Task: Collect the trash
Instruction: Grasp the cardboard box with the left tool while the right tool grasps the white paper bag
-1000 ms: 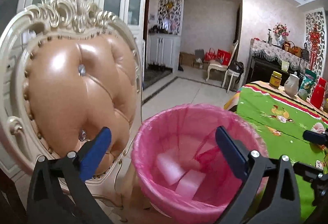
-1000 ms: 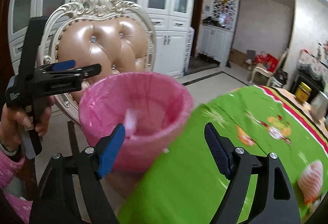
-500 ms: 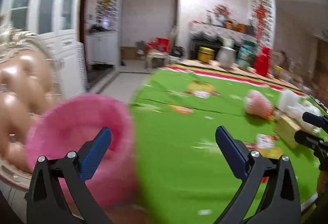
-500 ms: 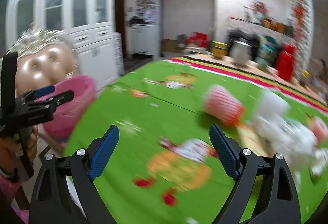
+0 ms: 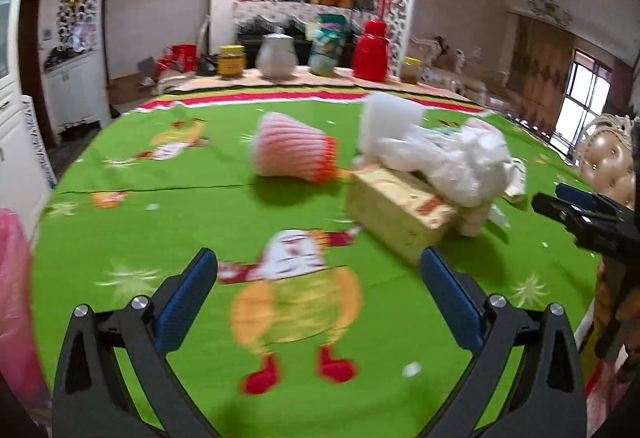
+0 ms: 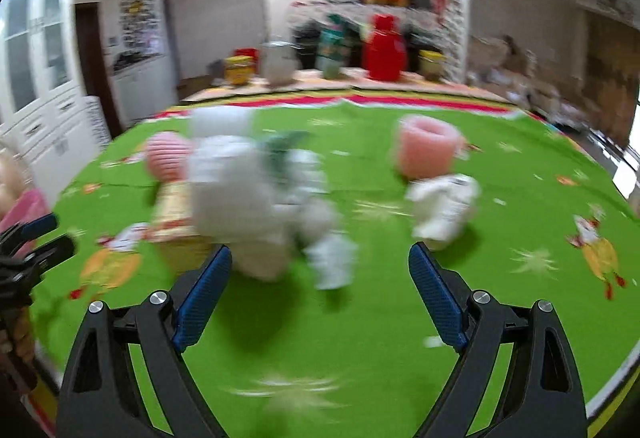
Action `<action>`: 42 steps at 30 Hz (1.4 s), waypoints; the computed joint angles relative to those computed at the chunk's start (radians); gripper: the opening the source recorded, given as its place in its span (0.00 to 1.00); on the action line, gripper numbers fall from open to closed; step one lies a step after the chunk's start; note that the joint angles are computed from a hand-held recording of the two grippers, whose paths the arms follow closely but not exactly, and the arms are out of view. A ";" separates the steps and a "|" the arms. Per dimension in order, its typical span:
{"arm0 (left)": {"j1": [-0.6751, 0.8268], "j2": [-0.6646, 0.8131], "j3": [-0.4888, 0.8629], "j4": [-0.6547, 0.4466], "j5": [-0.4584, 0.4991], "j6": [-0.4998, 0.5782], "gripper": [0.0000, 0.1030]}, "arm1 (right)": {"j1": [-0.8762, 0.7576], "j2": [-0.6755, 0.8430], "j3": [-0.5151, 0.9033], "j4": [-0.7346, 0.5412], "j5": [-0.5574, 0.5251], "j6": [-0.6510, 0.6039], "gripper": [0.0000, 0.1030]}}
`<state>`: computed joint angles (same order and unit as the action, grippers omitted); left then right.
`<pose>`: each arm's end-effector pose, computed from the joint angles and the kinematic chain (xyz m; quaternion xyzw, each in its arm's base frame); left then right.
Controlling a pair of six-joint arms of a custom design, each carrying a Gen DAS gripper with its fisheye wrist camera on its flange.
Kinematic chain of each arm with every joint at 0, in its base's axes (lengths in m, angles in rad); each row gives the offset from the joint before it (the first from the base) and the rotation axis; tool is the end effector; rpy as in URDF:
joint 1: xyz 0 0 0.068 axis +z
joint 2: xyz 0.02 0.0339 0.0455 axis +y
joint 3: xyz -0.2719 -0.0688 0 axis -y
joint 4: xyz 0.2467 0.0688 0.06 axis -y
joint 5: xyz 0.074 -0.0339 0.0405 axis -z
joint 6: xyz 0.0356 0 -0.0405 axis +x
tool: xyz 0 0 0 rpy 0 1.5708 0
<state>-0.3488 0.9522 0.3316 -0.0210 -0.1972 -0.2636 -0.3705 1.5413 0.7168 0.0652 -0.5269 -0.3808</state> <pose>0.1764 -0.0567 0.1752 -0.0062 0.8907 -0.0505 0.4517 0.2857 -0.0918 0.1728 -0.1074 0.8866 0.0828 0.4423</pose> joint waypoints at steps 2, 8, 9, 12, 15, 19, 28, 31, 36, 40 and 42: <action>-0.024 0.088 0.031 0.036 0.017 -0.025 0.95 | -0.026 0.092 0.085 -0.025 0.016 0.012 0.82; -0.053 0.298 0.121 0.057 0.034 -0.076 0.95 | -0.033 0.367 0.388 -0.149 0.149 0.111 0.82; -0.057 0.319 0.134 0.050 0.029 -0.084 0.95 | -0.024 0.396 0.427 -0.164 0.168 0.117 0.82; -0.063 0.363 0.156 0.045 0.031 -0.106 0.95 | 0.004 0.458 0.500 -0.180 0.203 0.126 0.82; -0.063 0.391 0.182 0.019 0.028 -0.111 0.95 | 0.026 0.509 0.554 -0.191 0.249 0.136 0.82; -0.077 0.456 0.233 0.004 0.005 -0.125 0.95 | 0.038 0.553 0.615 -0.229 0.256 0.152 0.82; -0.176 0.642 0.408 -0.038 -0.096 -0.147 0.95 | 0.041 0.597 0.701 -0.292 0.223 0.151 0.71; -0.172 0.696 0.462 -0.049 -0.118 -0.167 0.95 | 0.031 0.606 0.714 -0.306 0.198 0.160 0.71; -0.111 0.714 0.474 -0.039 -0.043 -0.187 0.65 | 0.023 0.582 0.678 -0.268 0.166 0.161 0.68; -0.100 0.599 0.373 -0.009 -0.036 -0.171 0.55 | 0.020 0.547 0.625 -0.220 0.140 0.143 0.67; -0.090 0.547 0.333 -0.013 -0.028 -0.169 0.54 | 0.022 0.537 0.611 -0.211 0.129 0.134 0.67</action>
<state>-0.4389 1.4989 0.6650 -0.0337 -0.2252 -0.4328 -0.3488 2.0780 1.3274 -0.1461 -0.3980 -0.2469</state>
